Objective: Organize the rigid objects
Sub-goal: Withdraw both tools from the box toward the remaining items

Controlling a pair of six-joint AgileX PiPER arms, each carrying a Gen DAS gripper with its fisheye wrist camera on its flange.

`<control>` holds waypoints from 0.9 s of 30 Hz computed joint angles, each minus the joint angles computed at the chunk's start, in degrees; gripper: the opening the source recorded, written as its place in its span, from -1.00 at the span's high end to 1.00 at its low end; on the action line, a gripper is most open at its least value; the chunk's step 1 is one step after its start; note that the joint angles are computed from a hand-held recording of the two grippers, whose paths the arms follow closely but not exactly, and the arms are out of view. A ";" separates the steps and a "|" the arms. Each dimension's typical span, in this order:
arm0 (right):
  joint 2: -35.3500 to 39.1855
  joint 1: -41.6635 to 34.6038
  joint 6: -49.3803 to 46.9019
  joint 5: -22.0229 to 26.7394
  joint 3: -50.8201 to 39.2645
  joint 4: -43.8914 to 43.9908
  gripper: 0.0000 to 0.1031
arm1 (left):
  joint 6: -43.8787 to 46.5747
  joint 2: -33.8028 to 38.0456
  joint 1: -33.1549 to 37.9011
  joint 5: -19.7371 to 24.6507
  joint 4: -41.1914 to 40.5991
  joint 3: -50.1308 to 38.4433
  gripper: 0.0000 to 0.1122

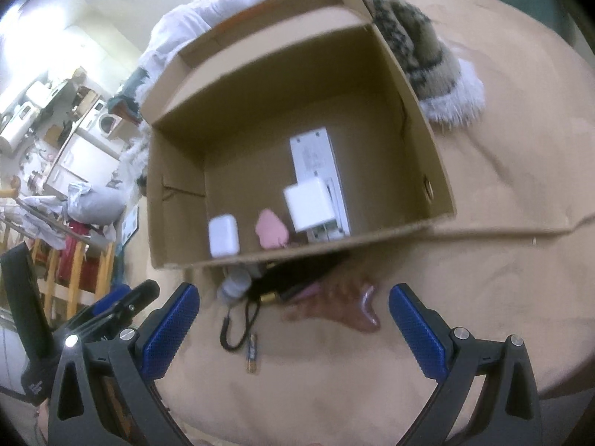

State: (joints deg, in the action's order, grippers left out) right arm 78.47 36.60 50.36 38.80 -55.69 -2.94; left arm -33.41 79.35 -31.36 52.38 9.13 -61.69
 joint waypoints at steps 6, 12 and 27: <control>-0.57 -0.97 0.80 0.74 2.37 0.62 -1.00 | 0.69 -0.18 2.02 -0.72 -3.61 2.73 -0.30; 0.07 -5.55 -3.38 -0.76 4.81 7.69 -1.00 | 2.20 2.37 4.02 -0.85 -7.48 2.69 -0.24; 2.60 -7.60 -8.47 -2.71 4.00 14.27 -1.00 | 5.69 11.26 -1.33 -3.08 -9.07 -1.32 -0.07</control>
State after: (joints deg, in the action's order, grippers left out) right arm 81.07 29.00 41.89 36.10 -51.70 11.33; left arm -27.72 90.61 -32.69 49.30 0.06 -63.01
